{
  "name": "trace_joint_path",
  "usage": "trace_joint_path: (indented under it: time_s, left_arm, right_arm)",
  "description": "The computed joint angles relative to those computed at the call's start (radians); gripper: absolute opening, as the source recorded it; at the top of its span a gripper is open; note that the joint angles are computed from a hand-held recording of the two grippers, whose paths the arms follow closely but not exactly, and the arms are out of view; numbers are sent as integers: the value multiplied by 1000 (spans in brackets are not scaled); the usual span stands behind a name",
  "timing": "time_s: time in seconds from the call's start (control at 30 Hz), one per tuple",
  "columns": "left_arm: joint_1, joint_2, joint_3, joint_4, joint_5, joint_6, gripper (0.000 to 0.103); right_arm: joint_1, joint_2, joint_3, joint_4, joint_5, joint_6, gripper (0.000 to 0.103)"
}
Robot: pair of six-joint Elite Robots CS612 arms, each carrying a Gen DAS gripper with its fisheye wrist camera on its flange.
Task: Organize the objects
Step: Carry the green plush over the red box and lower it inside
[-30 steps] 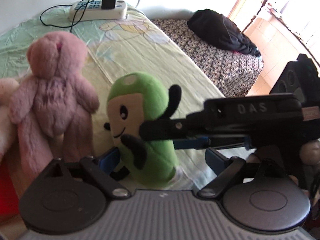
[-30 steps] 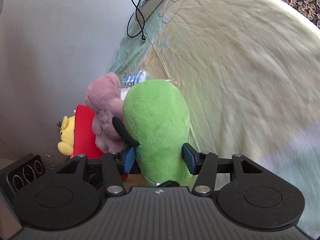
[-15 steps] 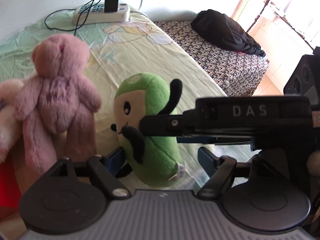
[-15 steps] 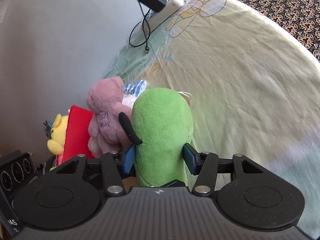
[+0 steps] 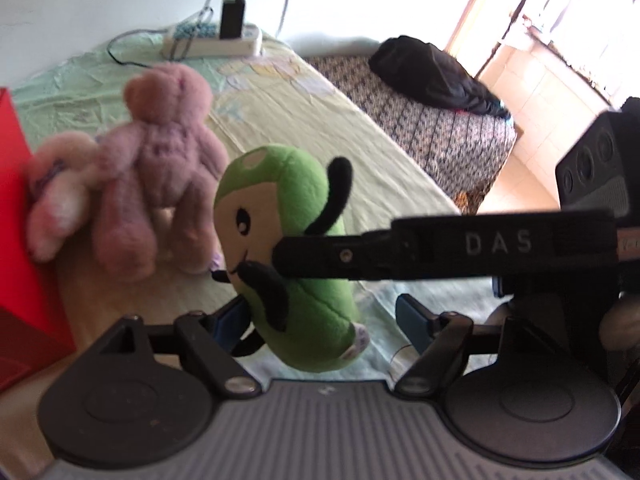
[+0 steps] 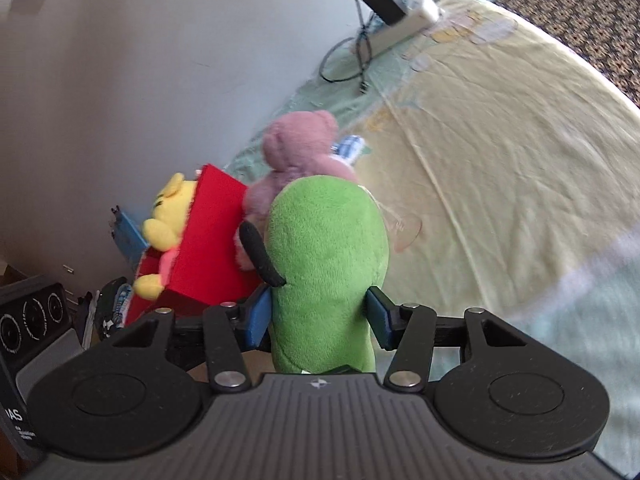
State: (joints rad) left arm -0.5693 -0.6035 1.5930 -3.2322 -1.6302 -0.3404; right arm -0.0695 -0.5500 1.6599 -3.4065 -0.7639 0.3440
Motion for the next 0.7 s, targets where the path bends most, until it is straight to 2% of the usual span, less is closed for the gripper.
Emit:
trace_joint_path:
  time_s: [0.27,0.4,0.53,0.7]
  left_arm:
    - [16,-67,132,-216,53,4,78]
    - [38,-100,189,-317,57,16,78]
    - [67,-127,235,-403,59,14,78]
    - [113,-153,277,-472,63,27,78]
  right_arm:
    - [46,-13,13,-222,13,116,54]
    - [78,-18,-2,-298,6,179,54]
    - [117,-13,-39,-344,0,231,54]
    - [170,4,-108,-344,-17,235,54]
